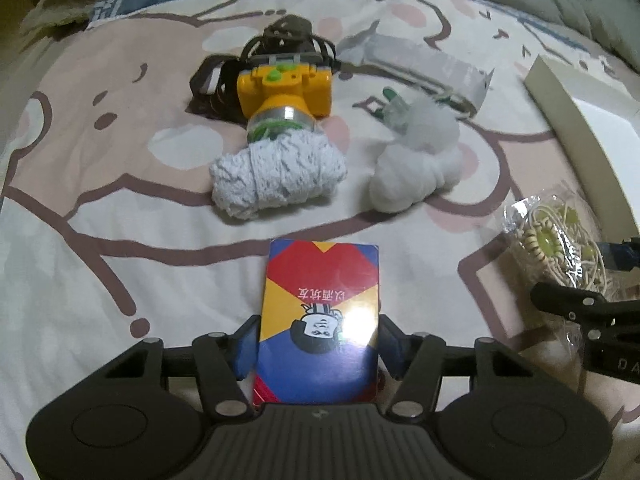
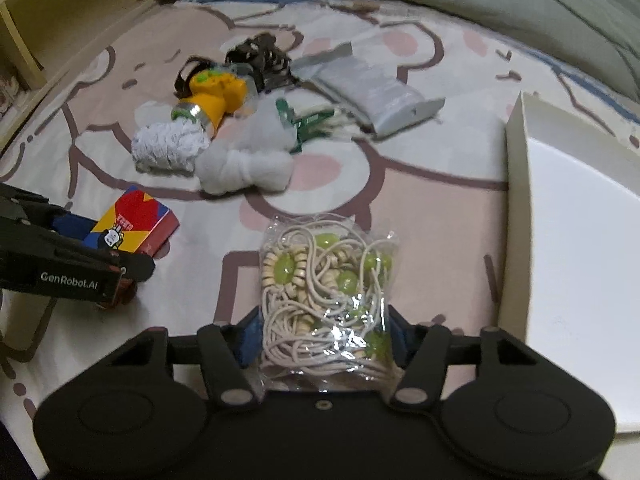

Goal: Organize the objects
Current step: 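Close the left tool on the card box while the right tool grips the bead bag, then carry the card box and bead bag into the white tray and release both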

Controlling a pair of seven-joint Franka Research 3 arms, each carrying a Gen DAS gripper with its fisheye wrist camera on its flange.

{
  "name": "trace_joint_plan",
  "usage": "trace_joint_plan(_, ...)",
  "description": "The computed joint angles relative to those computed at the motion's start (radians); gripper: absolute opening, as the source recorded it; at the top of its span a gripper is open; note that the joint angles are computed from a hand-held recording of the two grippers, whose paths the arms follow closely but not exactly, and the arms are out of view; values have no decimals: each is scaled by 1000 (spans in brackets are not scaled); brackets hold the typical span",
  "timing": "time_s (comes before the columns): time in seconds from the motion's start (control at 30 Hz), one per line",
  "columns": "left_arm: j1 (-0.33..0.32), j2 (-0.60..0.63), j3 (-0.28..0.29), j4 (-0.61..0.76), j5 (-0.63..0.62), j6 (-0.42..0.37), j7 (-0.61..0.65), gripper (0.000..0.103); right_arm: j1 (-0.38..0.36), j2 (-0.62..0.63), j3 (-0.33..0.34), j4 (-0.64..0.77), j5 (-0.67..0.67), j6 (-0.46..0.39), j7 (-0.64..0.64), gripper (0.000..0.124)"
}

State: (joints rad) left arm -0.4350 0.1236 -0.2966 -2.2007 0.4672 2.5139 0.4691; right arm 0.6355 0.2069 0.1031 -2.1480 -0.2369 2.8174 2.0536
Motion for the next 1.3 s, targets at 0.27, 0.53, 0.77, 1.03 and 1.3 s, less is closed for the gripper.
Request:
trace_joint_plan(0.27, -4, -35, 5, 17, 83, 30, -96, 60, 16, -58, -50, -29, -192, 60, 157, 59)
trace_joint_plan(0.53, -14, -32, 0, 79, 171, 40, -161, 60, -40, -146, -45, -62, -443, 80, 389, 59)
trace_joint_plan(0.77, -40, 30, 2, 178, 208, 38, -185, 60, -150, -260, 11, -130, -559, 21, 505, 59)
trace_joint_plan(1.03, -106, 150, 20, 339, 226, 55, -224, 60, -330, -368, 65, -243, -690, 62, 650, 60)
trace_joint_plan(1.3, -212, 320, 50, 574, 258, 15, -204, 60, -522, -408, 85, -335, -837, 132, 720, 60)
